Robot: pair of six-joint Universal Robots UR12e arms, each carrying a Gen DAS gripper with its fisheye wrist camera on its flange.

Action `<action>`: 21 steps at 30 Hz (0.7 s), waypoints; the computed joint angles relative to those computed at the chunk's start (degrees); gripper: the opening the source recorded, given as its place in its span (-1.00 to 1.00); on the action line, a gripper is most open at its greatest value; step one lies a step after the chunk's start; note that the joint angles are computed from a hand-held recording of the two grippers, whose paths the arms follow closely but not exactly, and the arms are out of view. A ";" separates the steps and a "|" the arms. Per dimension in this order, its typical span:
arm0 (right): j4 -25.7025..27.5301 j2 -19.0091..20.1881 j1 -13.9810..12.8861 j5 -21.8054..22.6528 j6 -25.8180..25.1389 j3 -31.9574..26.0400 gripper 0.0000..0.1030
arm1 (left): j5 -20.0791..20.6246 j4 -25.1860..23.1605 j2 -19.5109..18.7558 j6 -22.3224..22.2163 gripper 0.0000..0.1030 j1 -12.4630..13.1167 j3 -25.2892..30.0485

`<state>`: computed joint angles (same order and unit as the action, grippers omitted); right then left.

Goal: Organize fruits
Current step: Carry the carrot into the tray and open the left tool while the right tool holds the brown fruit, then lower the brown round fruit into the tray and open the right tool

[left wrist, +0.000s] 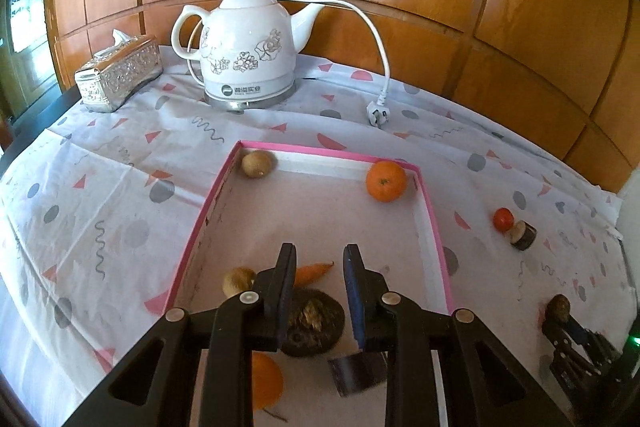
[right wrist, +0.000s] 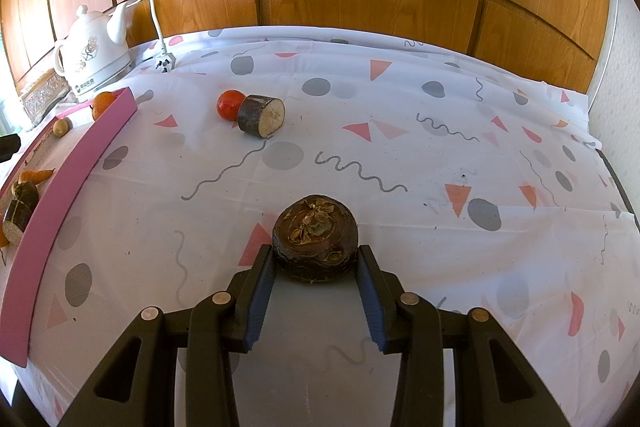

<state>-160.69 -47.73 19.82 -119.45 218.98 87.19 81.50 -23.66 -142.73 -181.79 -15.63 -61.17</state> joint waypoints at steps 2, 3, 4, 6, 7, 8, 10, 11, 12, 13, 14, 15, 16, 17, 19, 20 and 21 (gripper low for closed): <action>0.25 0.03 0.02 -0.12 -0.08 -0.11 -0.20 | -0.38 0.67 0.59 0.17 -0.52 -0.01 -1.17; 0.32 0.03 0.03 -0.16 -0.09 -0.12 -0.20 | -0.50 1.05 0.92 0.34 -0.52 -0.02 -1.82; 0.41 0.03 0.03 -0.21 -0.10 -0.15 -0.20 | -0.66 1.51 1.31 0.52 -0.52 -0.02 -2.63; 0.84 0.05 0.09 -0.35 -0.11 -0.33 -0.20 | -0.91 1.95 1.83 0.92 -0.49 -0.02 -3.69; 1.15 0.06 0.11 -0.40 -0.07 -0.47 -0.20 | -1.00 2.21 2.08 1.13 -0.49 -0.02 -4.21; 1.54 0.05 0.13 -0.45 0.10 -0.59 -0.21 | -1.03 2.50 2.27 1.32 -0.46 -0.01 -4.64; 2.40 -0.05 0.09 -0.26 0.86 -0.79 -0.21 | -1.02 2.91 2.59 1.51 -0.45 0.03 -5.34; 2.73 -0.11 0.06 -0.08 1.15 -0.87 -0.21 | -1.12 3.00 2.73 1.52 -0.45 0.09 -5.59; 3.01 -0.24 -0.04 0.51 1.48 -0.92 -0.21 | -1.19 3.08 2.83 1.54 -0.45 0.14 -5.79; 2.90 -0.31 -0.13 1.15 1.48 -0.96 -0.21 | -1.19 3.24 2.94 1.53 -0.45 0.18 -6.02; 2.53 -0.33 -0.18 2.15 1.36 -1.08 -0.21 | -1.21 3.39 3.05 1.45 -0.45 0.23 -6.26; 2.24 -0.29 -0.18 2.80 1.17 -1.24 -0.21 | -1.22 3.40 3.11 1.41 -0.45 0.26 -6.36; 1.86 -0.18 -0.14 3.52 0.82 -1.55 -0.21 | -1.19 3.45 3.20 1.40 -0.45 0.28 -6.51; 1.40 -0.01 -0.02 4.08 0.29 -1.94 -0.21 | -1.16 3.63 3.27 1.32 -0.45 0.32 -6.65; 0.60 0.33 0.12 5.24 -0.97 -2.75 -0.21 | -1.13 3.94 3.40 1.22 -0.45 0.42 -6.91; -0.01 0.54 0.20 6.05 -1.70 -3.29 -0.21 | -1.23 4.01 3.41 1.21 -0.45 0.48 -6.97; -0.54 0.72 0.27 6.76 -2.35 -3.79 -0.21 | -1.26 4.14 3.46 1.11 -0.45 0.53 -7.08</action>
